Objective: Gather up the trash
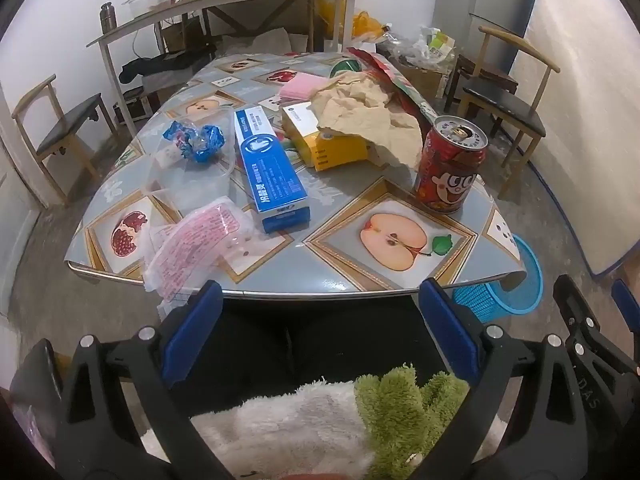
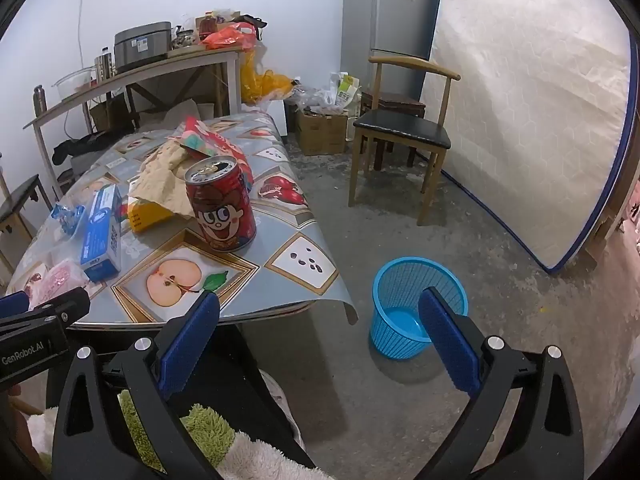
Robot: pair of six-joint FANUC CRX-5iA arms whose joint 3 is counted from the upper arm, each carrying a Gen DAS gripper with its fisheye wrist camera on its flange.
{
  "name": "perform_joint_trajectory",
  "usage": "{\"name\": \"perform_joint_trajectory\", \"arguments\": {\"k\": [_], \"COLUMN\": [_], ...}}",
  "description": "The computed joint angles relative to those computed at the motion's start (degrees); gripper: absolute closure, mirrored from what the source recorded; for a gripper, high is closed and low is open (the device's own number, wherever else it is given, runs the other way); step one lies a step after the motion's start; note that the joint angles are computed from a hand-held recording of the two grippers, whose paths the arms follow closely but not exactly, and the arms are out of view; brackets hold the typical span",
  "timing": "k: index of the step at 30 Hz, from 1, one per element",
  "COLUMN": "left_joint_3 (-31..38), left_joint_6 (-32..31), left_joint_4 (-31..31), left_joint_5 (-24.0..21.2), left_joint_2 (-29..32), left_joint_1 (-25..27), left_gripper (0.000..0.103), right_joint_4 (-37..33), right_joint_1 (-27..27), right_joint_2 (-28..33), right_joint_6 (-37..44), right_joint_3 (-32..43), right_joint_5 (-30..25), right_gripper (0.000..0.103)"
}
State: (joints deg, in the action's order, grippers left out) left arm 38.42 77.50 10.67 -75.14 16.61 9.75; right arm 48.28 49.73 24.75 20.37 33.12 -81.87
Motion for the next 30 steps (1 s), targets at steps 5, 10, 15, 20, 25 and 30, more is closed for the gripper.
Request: {"name": "perform_joint_trajectory", "arguments": {"k": [5,10,15,20,25,30], "left_joint_3": [-0.09,-0.02,0.02,-0.01,-0.15,-0.12], "left_joint_6": [-0.03,0.03,0.12,0.16,0.16,0.19], "left_joint_4": [0.05,-0.06,-0.03,0.00,0.07,0.20], "left_joint_5": [0.13,0.07,-0.02,0.03,0.13,0.06], "left_joint_2": [-0.04,-0.02,0.01,-0.01,-0.07,-0.03], "left_joint_1": [0.00,-0.04,-0.01,0.00,-0.01,0.04], "left_gripper": [0.009,0.009,0.009,0.009,0.009,0.009], "right_joint_4": [-0.07,-0.30,-0.04,0.05,0.02,0.05], "right_joint_1": [-0.01,-0.11,-0.02,0.12,0.06,-0.11], "right_joint_2": [0.13,0.49,0.28,0.23,0.00,0.10], "right_joint_6": [-0.15,0.35,0.18,0.12,-0.04,0.13], "right_joint_3": [0.15,0.75,0.35,0.35,-0.19,-0.04], "right_joint_5": [-0.05,-0.17,-0.09,-0.34,-0.13,0.01], "right_gripper": [0.006,0.006,0.006,0.006,0.006,0.006]}}
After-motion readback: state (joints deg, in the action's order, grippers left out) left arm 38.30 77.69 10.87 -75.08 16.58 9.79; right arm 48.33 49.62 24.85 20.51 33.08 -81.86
